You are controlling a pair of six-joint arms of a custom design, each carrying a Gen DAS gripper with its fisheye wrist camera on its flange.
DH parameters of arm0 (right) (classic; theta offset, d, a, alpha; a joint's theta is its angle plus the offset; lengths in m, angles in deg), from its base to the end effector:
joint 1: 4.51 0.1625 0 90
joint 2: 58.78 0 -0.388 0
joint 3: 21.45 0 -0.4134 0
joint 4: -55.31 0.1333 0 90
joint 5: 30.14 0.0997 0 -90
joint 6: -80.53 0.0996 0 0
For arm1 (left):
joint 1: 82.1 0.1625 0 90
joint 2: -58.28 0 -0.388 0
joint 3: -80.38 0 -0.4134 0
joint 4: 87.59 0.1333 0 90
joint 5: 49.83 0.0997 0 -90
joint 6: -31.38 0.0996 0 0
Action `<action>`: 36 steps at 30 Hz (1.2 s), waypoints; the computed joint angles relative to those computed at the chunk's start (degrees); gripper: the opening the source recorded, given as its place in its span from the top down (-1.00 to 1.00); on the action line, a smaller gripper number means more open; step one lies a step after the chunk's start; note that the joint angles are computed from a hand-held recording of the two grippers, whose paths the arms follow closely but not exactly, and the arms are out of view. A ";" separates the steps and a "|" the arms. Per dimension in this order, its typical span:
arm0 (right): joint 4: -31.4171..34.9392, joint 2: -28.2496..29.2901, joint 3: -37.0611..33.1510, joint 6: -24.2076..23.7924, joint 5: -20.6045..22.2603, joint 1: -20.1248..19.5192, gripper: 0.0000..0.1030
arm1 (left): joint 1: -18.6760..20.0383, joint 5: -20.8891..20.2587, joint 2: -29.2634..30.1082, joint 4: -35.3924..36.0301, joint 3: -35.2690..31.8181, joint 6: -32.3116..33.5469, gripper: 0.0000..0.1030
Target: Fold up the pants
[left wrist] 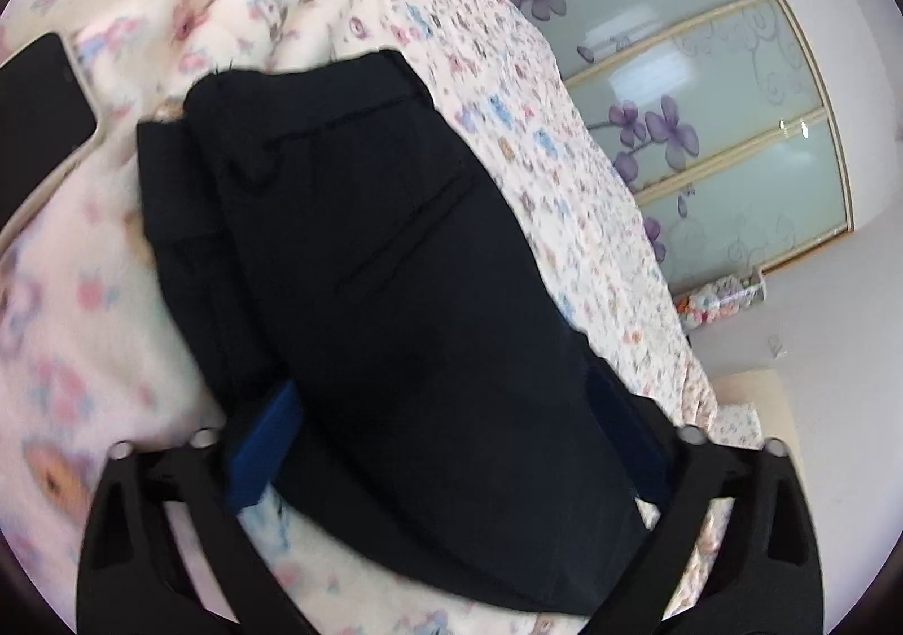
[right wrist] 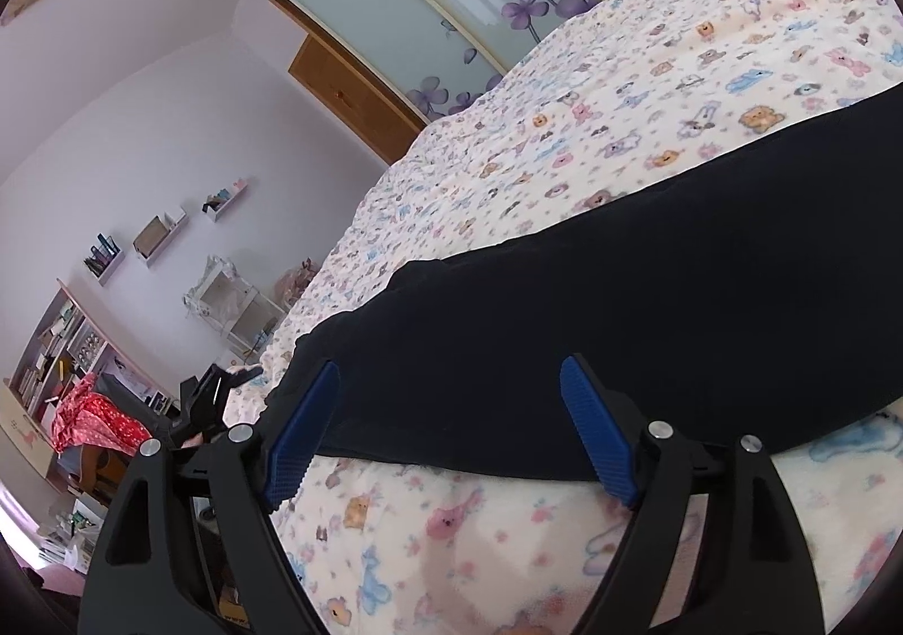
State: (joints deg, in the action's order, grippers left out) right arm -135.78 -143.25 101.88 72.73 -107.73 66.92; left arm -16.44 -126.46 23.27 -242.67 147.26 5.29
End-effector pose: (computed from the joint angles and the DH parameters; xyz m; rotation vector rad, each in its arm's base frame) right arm -0.0100 -0.5155 0.3322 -0.0750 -2.6333 1.6100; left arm -0.1895 -0.7982 0.1404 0.1483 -2.9507 0.9440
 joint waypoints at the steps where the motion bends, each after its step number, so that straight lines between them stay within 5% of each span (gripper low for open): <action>1: 0.10 0.11 -0.09 -0.31 -0.32 0.13 -0.60 | 0.16 0.45 0.63 0.58 -1.18 -0.78 -0.48; 2: 0.27 0.25 -0.21 -0.79 -0.79 0.37 -0.60 | 0.40 0.94 1.05 1.51 -2.19 -1.63 -0.36; 4: 0.70 0.56 -0.52 -2.05 -1.96 1.00 -0.60 | 0.69 3.05 1.71 3.38 -3.77 -3.72 0.27; 6: 1.05 0.89 -0.73 -3.47 -3.32 1.65 -0.60 | 0.82 4.79 1.30 3.45 -3.18 -5.50 0.63; 14: 0.10 0.97 -0.48 -4.25 -4.39 1.92 -0.60 | -2.96 15.09 -3.58 -8.34 8.32 3.51 0.79; 20: -0.45 0.67 -0.54 -1.44 -4.58 1.09 -0.60 | -5.17 27.55 1.08 -7.47 4.76 11.58 0.47; 23: -7.67 0.06 0.62 -0.13 -8.58 1.37 -0.60 | -8.39 38.53 0.78 -17.54 9.46 17.90 -0.41; 25: -14.15 -1.81 1.94 1.22 -12.37 1.04 -0.60 | -11.33 45.45 2.58 -29.54 10.37 27.70 -0.63; 27: -19.92 -4.41 3.30 3.00 -17.57 0.20 -0.60 | -13.99 45.37 3.32 -40.96 12.60 37.71 -0.71; 29: -21.95 -9.15 5.44 9.25 -20.05 -3.27 -0.60 | -15.81 42.32 3.09 -44.72 14.74 40.86 -0.87; 33: -15.99 -19.10 9.22 21.81 -15.83 -13.68 -0.34 | -19.25 31.63 1.69 -40.67 19.45 35.58 -0.96; 36: -9.59 -25.00 10.90 27.24 -12.99 -20.69 -0.23 | -20.01 27.84 5.16 -38.20 16.94 34.65 -0.96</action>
State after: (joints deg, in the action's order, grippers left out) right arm -145.37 -168.25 112.79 99.98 -120.72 46.23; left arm -36.45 -98.62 28.43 -280.88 164.19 39.94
